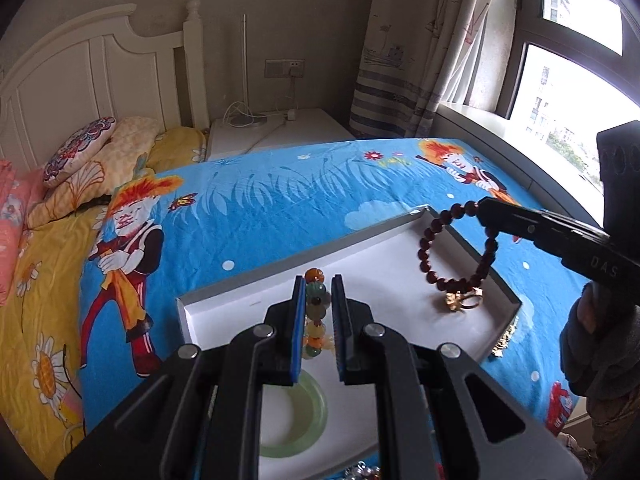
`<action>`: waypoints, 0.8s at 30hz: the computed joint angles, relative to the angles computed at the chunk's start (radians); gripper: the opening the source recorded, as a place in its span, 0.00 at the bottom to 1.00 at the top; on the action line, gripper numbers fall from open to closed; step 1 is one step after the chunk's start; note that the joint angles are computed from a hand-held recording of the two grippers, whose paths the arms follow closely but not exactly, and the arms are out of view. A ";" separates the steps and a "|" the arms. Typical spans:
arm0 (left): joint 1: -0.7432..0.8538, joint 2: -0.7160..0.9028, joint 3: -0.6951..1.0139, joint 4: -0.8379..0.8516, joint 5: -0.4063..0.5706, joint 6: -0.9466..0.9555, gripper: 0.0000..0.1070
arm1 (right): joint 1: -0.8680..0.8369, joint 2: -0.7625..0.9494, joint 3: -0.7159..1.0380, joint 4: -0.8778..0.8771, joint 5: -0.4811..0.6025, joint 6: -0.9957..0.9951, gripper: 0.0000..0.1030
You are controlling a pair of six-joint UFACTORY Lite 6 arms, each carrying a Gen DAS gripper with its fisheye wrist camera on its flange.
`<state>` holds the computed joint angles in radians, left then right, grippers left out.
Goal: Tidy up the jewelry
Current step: 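Lower both bracelets into the tray and open both tools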
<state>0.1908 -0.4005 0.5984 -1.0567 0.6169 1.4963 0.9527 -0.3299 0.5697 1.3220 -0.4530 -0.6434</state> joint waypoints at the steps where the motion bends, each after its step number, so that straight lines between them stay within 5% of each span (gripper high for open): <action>1: -0.022 0.016 0.009 -0.003 -0.034 -0.004 0.11 | 0.006 0.023 0.020 0.051 -0.030 -0.067 0.13; 4: -0.085 0.065 0.027 -0.006 -0.090 -0.023 0.11 | 0.011 0.125 0.100 0.143 -0.080 -0.215 0.13; 8: -0.209 0.147 0.032 -0.014 -0.219 -0.077 0.15 | -0.062 0.319 0.220 0.182 0.018 -0.306 0.13; 12: -0.242 0.165 0.005 -0.092 -0.265 -0.016 0.34 | -0.114 0.398 0.249 0.094 0.118 -0.212 0.16; 13: -0.230 0.152 -0.007 -0.108 -0.257 0.005 0.39 | -0.113 0.390 0.236 0.049 0.124 -0.158 0.19; 15: -0.202 0.120 -0.028 -0.124 -0.248 0.033 0.48 | -0.109 0.336 0.185 -0.009 0.113 -0.088 0.45; 16: -0.181 0.095 -0.042 -0.129 -0.244 0.048 0.53 | -0.102 0.306 0.159 -0.026 0.100 -0.064 0.49; 24: 0.193 -0.273 -0.241 -0.197 0.023 0.196 0.94 | -0.022 -0.068 -0.105 0.132 0.004 -0.160 0.55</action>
